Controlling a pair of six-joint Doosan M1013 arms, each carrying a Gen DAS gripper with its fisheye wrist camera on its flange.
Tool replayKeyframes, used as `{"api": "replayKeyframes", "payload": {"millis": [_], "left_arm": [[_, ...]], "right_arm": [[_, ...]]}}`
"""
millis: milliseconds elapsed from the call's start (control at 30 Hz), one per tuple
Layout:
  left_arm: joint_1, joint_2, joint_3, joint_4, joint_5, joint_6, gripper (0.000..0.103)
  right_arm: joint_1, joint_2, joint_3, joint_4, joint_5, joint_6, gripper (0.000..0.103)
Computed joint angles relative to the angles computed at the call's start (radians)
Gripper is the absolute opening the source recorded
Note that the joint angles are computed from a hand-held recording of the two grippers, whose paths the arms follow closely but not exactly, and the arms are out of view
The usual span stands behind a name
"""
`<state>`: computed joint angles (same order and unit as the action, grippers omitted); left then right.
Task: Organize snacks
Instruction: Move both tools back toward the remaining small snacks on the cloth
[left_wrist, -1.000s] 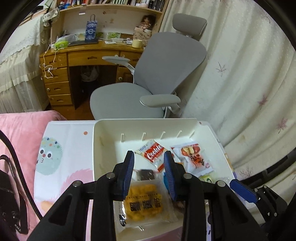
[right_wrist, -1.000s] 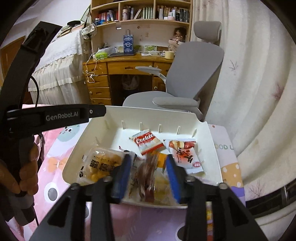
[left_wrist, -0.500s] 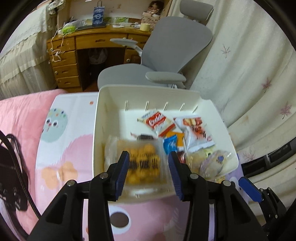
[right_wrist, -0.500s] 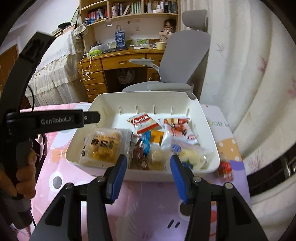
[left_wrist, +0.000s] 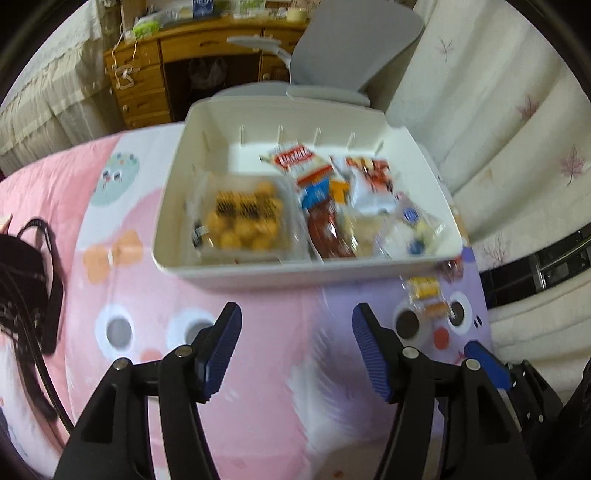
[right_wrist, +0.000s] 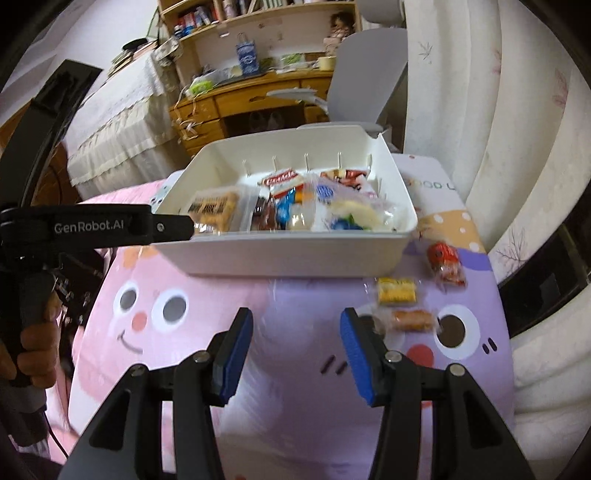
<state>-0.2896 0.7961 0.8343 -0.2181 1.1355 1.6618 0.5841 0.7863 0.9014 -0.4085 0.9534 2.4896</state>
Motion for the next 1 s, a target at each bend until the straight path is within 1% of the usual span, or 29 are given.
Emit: {"api": "replayKeyframes", "payload": {"millis": [67, 133, 267, 433, 600, 867, 933, 1000], "left_arm": [[-0.011, -0.014, 0.021, 0.013, 0.007, -0.034, 0.065], [-0.021, -0.028, 0.042, 0.016, 0.008, -0.057, 0.072], [-0.048, -0.056, 0.087, 0.029, -0.007, -0.091, 0.075], [-0.077, -0.071, 0.119, 0.029, -0.017, -0.13, 0.079], [-0.101, -0.068, 0.132, 0.029, -0.012, -0.176, 0.08], [-0.133, -0.042, 0.131, 0.043, 0.024, -0.205, 0.081], [-0.14, -0.035, 0.134, 0.037, 0.022, -0.199, 0.081], [-0.148, -0.031, 0.141, 0.033, 0.005, -0.196, 0.081]], "right_arm": [[-0.008, -0.024, 0.038, 0.022, -0.018, -0.043, 0.052], [-0.015, -0.042, 0.066, 0.037, -0.031, -0.067, 0.055], [-0.038, -0.082, 0.129, 0.075, -0.059, -0.11, 0.059], [-0.068, -0.116, 0.185, 0.112, -0.081, -0.152, 0.062], [-0.099, -0.14, 0.23, 0.127, -0.089, -0.166, 0.065], [-0.152, -0.149, 0.271, 0.211, -0.09, -0.206, 0.066], [-0.164, -0.147, 0.279, 0.22, -0.102, -0.208, 0.066], [-0.174, -0.143, 0.283, 0.224, -0.112, -0.215, 0.066]]}}
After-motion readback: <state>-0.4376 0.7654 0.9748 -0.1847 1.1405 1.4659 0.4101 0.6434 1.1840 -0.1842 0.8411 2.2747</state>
